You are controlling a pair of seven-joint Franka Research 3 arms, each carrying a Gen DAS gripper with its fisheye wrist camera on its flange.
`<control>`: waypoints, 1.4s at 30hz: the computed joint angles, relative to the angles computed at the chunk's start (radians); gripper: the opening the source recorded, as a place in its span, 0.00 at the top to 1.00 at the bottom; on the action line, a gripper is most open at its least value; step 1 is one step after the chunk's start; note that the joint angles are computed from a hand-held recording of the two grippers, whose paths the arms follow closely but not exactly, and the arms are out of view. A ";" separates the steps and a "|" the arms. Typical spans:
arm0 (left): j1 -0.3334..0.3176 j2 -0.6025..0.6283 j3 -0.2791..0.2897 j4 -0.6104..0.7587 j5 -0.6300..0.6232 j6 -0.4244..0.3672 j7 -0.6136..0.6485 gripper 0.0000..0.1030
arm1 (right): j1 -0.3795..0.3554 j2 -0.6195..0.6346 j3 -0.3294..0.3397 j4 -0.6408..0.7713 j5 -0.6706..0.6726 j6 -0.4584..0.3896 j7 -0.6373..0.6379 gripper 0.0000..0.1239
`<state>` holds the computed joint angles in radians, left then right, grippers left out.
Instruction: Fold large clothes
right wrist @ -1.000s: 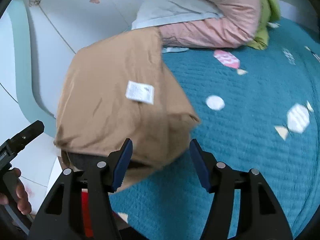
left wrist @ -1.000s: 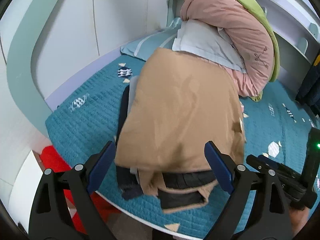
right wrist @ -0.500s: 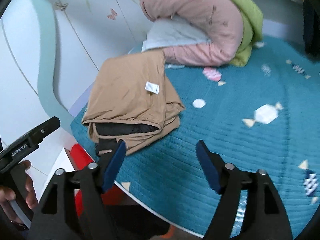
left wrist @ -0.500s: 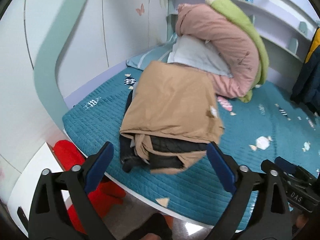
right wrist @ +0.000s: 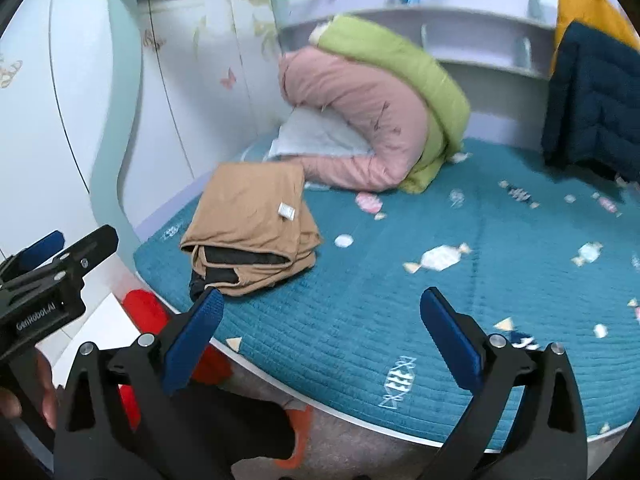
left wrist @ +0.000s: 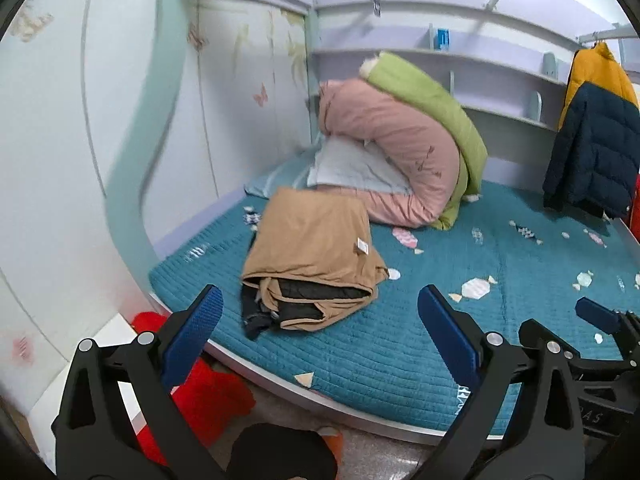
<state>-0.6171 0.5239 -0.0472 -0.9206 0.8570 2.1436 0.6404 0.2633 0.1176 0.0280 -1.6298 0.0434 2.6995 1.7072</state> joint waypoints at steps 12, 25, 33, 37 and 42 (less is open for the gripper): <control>-0.020 -0.215 -0.088 -0.237 0.127 0.009 -0.137 0.05 | -0.078 -0.272 0.066 -0.218 -0.239 0.117 0.161 0.23; -0.046 -0.268 -0.145 -0.278 0.252 0.064 -0.205 0.05 | -0.276 -0.476 0.195 -0.370 -0.404 0.196 0.319 0.23; -0.061 -0.255 -0.153 -0.259 0.263 0.046 -0.204 0.05 | -0.307 -0.503 0.216 -0.401 -0.358 0.198 0.301 0.23; -0.063 -0.255 -0.151 -0.257 0.266 0.042 -0.198 0.05 | -0.316 -0.499 0.224 -0.394 -0.351 0.187 0.299 0.23; -0.079 -0.247 -0.145 -0.248 0.298 0.030 -0.210 0.05 | -0.301 -0.490 0.209 -0.386 -0.327 0.181 0.284 0.23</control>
